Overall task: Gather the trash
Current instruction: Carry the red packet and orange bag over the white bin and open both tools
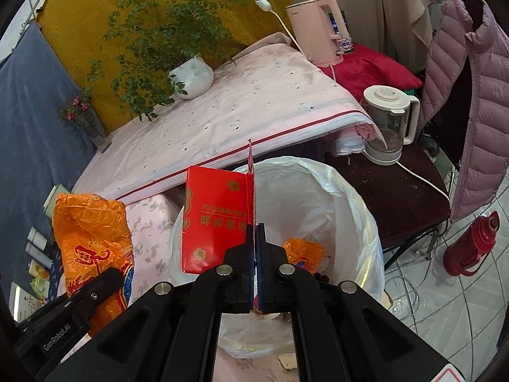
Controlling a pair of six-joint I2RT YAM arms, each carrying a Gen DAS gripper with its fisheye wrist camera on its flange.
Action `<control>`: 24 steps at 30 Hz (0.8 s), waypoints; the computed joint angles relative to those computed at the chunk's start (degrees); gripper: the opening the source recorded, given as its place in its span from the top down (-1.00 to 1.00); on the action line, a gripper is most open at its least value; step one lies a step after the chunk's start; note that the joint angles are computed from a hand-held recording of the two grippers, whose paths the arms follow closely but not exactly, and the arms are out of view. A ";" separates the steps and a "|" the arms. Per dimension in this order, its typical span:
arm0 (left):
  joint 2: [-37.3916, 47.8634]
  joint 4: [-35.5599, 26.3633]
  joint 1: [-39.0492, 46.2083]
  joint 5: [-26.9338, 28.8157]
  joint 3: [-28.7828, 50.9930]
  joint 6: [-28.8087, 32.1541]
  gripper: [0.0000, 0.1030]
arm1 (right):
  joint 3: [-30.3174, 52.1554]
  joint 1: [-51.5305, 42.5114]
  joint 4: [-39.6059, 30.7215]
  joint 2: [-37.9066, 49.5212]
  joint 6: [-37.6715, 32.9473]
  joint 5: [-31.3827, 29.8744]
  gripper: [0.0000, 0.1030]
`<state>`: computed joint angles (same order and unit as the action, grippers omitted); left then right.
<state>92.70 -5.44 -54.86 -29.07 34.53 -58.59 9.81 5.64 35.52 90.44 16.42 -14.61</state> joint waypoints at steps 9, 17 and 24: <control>2.98 1.04 0.11 -0.77 3.86 1.23 0.00 | 0.13 -6.70 0.63 2.29 -3.45 -3.34 0.98; 2.80 0.84 1.21 -0.62 1.97 -0.47 -0.07 | 0.23 -4.11 1.70 3.16 -3.40 -1.58 0.98; 1.84 0.56 1.76 -1.07 -0.12 -1.85 -0.07 | 1.13 -0.35 2.18 4.58 -2.23 -0.06 0.98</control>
